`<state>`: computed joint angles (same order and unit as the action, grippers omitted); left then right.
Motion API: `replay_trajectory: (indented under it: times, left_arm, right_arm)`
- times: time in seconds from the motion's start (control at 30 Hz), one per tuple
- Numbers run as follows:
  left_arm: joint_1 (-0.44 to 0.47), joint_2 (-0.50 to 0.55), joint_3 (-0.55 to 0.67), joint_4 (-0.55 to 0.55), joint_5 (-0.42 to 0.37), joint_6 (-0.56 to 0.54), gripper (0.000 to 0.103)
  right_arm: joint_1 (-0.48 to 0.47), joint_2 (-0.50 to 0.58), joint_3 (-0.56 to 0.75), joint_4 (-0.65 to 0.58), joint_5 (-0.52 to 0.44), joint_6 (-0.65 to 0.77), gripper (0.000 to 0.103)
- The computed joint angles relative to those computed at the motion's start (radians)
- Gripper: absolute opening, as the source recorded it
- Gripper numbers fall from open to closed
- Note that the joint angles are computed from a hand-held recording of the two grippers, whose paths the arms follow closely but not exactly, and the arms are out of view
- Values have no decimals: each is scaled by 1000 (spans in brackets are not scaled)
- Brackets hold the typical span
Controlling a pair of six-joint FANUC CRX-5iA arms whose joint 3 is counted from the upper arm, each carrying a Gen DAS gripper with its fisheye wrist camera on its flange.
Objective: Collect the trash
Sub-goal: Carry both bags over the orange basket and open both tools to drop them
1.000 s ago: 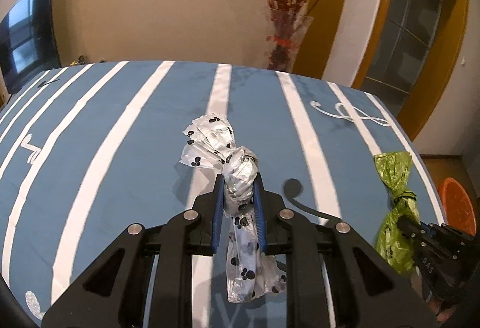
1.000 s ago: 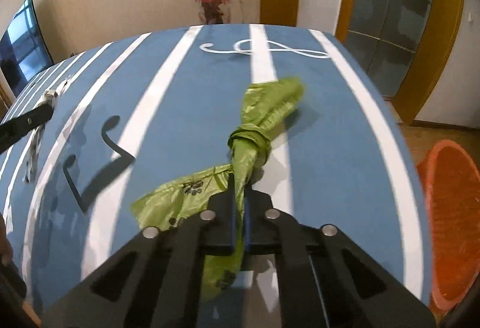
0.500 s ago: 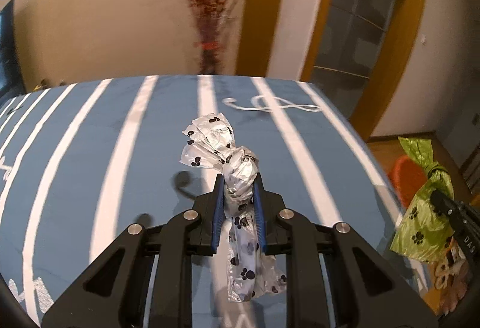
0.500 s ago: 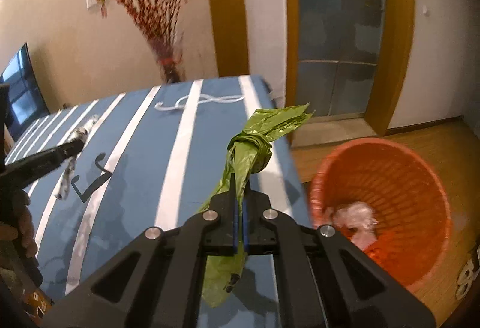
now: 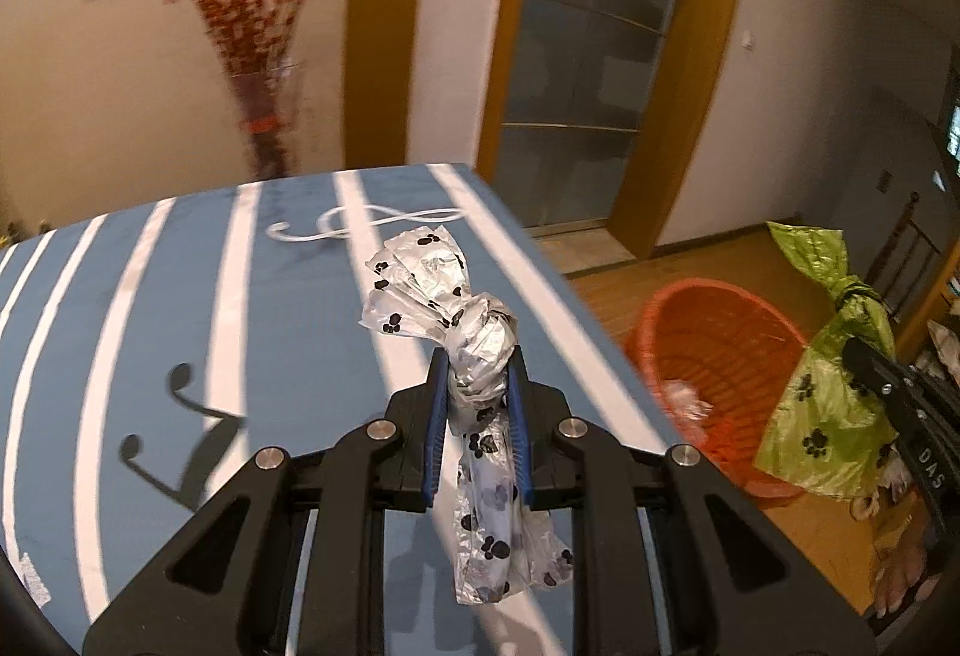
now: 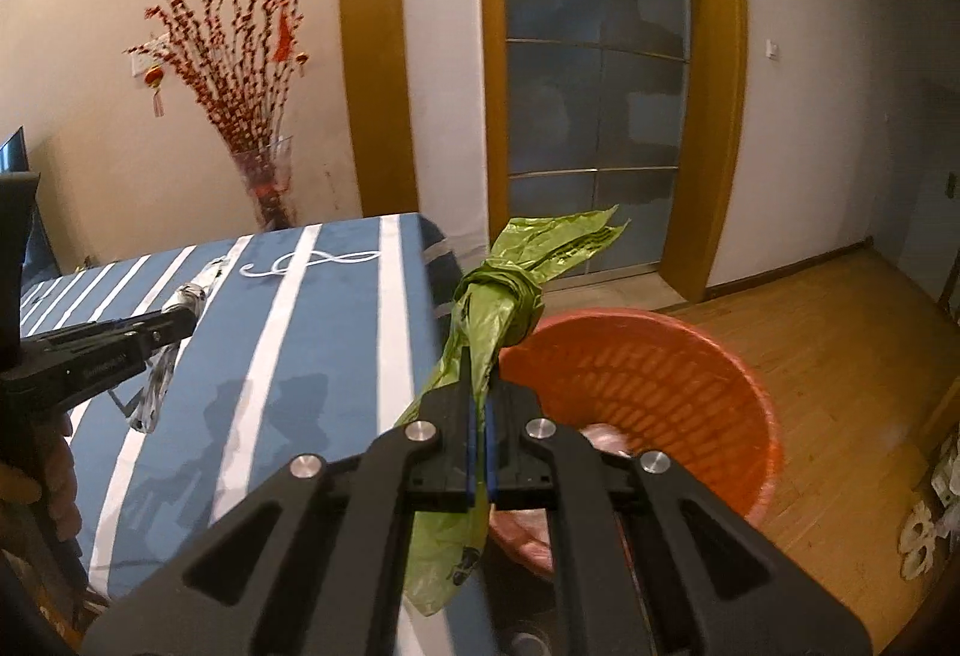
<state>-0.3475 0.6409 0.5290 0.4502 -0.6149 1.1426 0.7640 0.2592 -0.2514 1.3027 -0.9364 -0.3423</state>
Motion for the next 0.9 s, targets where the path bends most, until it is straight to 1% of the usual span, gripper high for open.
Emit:
replay_trajectory:
  times: [0.27,0.53,0.7,0.9]
  left_arm:
    - [-57,43,60,71,-45,-53,18]
    - [-109,78,97,150,-71,-118,18]
    - [-129,119,151,161,-103,-122,18]
    - [-153,159,213,147,-139,-106,18]
  right_arm:
    - [-11,-63,-94,9,-17,-80,4]
    - [-29,-127,-185,20,-27,-156,4]
    - [-45,-154,-228,27,-24,-191,4]
    - [-69,-170,-261,30,-7,-212,4]
